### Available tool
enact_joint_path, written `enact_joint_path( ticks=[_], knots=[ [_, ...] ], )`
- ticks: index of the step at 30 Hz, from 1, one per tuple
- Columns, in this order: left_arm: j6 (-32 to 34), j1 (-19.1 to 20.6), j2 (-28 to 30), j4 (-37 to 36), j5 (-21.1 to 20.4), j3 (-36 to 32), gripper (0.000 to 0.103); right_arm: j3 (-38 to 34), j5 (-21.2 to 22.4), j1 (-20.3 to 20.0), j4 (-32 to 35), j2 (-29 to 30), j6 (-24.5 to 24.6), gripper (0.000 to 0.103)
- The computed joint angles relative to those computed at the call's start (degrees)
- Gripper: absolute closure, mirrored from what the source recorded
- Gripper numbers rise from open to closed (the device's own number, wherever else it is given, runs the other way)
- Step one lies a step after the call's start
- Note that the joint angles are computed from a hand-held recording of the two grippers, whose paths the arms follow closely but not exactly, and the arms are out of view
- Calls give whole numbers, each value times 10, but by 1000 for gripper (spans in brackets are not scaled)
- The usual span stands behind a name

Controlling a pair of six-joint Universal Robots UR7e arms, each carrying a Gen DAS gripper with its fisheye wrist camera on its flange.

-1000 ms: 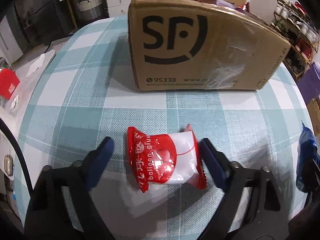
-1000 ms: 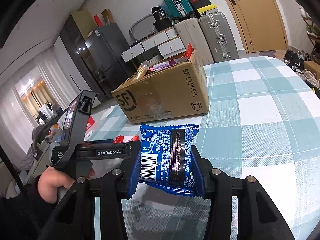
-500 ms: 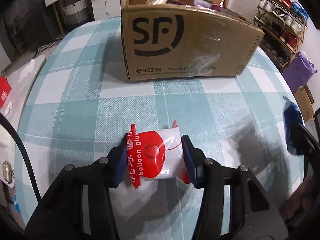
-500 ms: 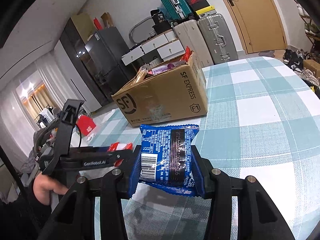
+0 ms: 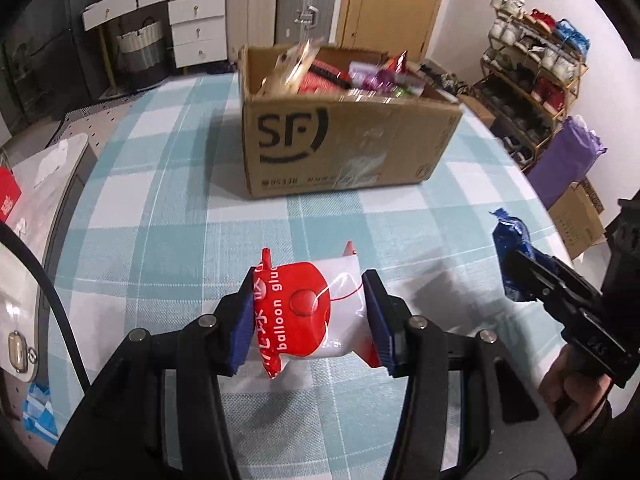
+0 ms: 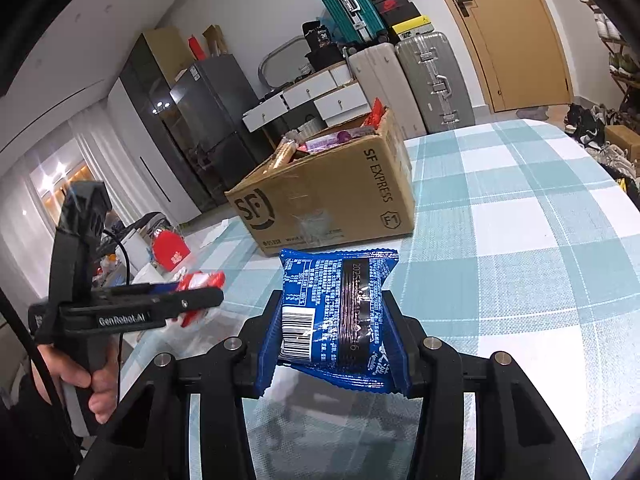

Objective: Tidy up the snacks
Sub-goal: 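Lift both held snacks and carry them over the cardboard box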

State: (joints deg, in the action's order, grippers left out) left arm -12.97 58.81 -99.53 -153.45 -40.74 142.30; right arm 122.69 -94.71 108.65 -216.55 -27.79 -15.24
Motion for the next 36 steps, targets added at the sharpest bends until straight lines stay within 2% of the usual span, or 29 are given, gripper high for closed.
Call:
enact_joint_path(
  ticks=[4,9,16,20,23,25,28,32,36],
  knots=[
    [-7,-18,-25,21,-5,-13,56,4,6,14,0,-19,5,57],
    [7,-49,-39,29,5,-37,56,-7,24,37,35,-55,11,57],
    [27,-103,-49,54,45,-72,56,-46,39,74,96,-103,6,57],
    [47,-123,-38,54,59,-98,56,-83,33,90,135,-118,5,57],
    [53,-122,-20,59,63,-128,56,-116,35,99,179,-126,10,57],
    [58,-120,-11,62,61,-147,56,-135,71,95,218,-136,36,57],
    [71,-111,11,59,55,-178,56,-169,59,108,244,-138,29,57],
    [91,-102,42,44,69,-212,56,-221,49,121,286,-130,19,57],
    [102,-78,70,38,50,-255,56,-281,27,127,335,-108,21,57]
  ],
)
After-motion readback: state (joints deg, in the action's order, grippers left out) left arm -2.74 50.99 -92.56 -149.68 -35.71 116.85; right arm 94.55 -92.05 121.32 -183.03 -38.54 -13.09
